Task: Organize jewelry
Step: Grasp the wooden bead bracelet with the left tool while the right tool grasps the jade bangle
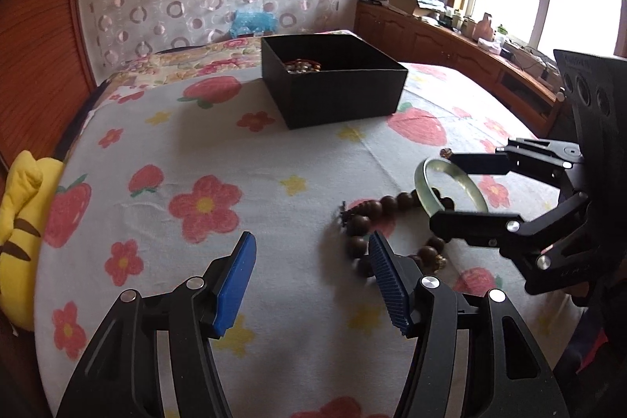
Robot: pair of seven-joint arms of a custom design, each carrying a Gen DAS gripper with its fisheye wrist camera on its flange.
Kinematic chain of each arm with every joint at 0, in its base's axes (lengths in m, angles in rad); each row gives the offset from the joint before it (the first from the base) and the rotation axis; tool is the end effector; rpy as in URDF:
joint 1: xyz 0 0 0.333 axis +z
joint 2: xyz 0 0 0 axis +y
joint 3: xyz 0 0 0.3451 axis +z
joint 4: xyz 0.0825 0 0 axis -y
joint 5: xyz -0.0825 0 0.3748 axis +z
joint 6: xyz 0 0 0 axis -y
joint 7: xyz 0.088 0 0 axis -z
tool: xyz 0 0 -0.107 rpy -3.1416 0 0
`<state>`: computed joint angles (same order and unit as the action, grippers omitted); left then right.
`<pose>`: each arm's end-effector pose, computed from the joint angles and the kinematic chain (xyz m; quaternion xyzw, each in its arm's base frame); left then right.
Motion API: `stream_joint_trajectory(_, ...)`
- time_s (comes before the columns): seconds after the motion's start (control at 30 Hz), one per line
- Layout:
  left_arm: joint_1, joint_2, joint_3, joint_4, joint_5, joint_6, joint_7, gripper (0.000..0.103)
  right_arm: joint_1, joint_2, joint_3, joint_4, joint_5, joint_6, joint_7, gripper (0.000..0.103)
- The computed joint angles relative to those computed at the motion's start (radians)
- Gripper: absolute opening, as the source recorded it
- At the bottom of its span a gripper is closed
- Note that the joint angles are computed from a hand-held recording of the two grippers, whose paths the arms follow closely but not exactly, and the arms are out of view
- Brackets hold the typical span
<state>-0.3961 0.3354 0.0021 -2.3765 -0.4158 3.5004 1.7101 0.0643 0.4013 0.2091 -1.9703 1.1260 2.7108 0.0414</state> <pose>0.5276 -0.1669 0.3081 -0.6269 0.6824 -0.3017 0.2243 0.6222 0.1314 0.3236 -0.8631 0.3539 -0.0765 0.3521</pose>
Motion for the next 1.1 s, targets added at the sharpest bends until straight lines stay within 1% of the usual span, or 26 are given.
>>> stream_joint_trajectory(0.07,0.007,0.005,-0.010,0.009,0.014,-0.004,-0.004,0.057,-0.010,-0.010,0.003,-0.006,0.024,0.010,-0.022,0.074)
stream_joint_trajectory(0.33,0.001,0.023,-0.005,0.049,0.049,-0.038,-0.013,0.057,-0.027,-0.013,-0.022,-0.006,0.056,0.013,-0.029,0.074)
stream_joint_trajectory(0.4,-0.006,0.031,0.003,0.064,0.055,-0.052,-0.021,0.052,-0.031,-0.010,-0.025,-0.006,0.063,0.019,-0.033,0.074)
stream_joint_trajectory(0.5,0.013,0.041,-0.011,0.077,0.091,-0.065,-0.046,0.050,-0.032,-0.004,-0.024,-0.006,0.073,0.034,-0.039,0.074)
stream_joint_trajectory(0.53,0.005,0.045,-0.002,0.084,0.095,-0.075,-0.049,0.049,-0.032,-0.002,-0.023,-0.006,0.074,0.038,-0.039,0.074)
stream_joint_trajectory(0.6,-0.025,0.053,0.029,0.098,0.096,-0.100,-0.055,0.044,-0.034,0.001,-0.022,-0.007,0.076,0.042,-0.042,0.074)
stream_joint_trajectory(0.67,-0.044,0.061,0.051,0.110,0.107,-0.115,-0.066,0.043,-0.036,0.003,-0.021,-0.008,0.078,0.047,-0.045,0.074)
stream_joint_trajectory(0.73,-0.082,0.069,0.092,0.121,0.109,-0.123,-0.072,0.042,-0.039,0.003,-0.020,-0.010,0.080,0.046,-0.046,0.074)
stream_joint_trajectory(0.77,-0.098,0.072,0.108,0.126,0.110,-0.129,-0.076,0.038,-0.039,0.003,-0.019,-0.009,0.081,0.043,-0.043,0.074)
stream_joint_trajectory(0.8,-0.123,0.077,0.135,0.133,0.106,-0.135,-0.080,0.031,-0.041,0.003,-0.018,-0.008,0.085,0.042,-0.046,0.074)
stream_joint_trajectory(0.83,-0.130,0.079,0.143,0.136,0.112,-0.136,-0.085,0.027,-0.041,0.002,-0.018,-0.009,0.088,0.044,-0.048,0.074)
stream_joint_trajectory(0.87,-0.136,0.081,0.151,0.139,0.117,-0.139,-0.088,0.018,-0.043,0.002,-0.018,-0.009,0.090,0.042,-0.050,0.074)
stream_joint_trajectory(0.9,-0.162,0.084,0.177,0.142,0.115,-0.143,-0.090,0.017,-0.044,0.002,-0.019,-0.009,0.091,0.039,-0.051,0.074)
stream_joint_trajectory(0.97,-0.146,0.080,0.162,0.137,0.131,-0.130,-0.101,0.017,-0.046,0.000,-0.023,-0.011,0.090,0.033,-0.051,0.074)
stream_joint_trajectory(1.1,-0.133,0.056,0.140,0.113,0.114,-0.060,-0.093,0.016,-0.046,-0.002,-0.026,-0.011,0.093,0.032,-0.052,0.074)
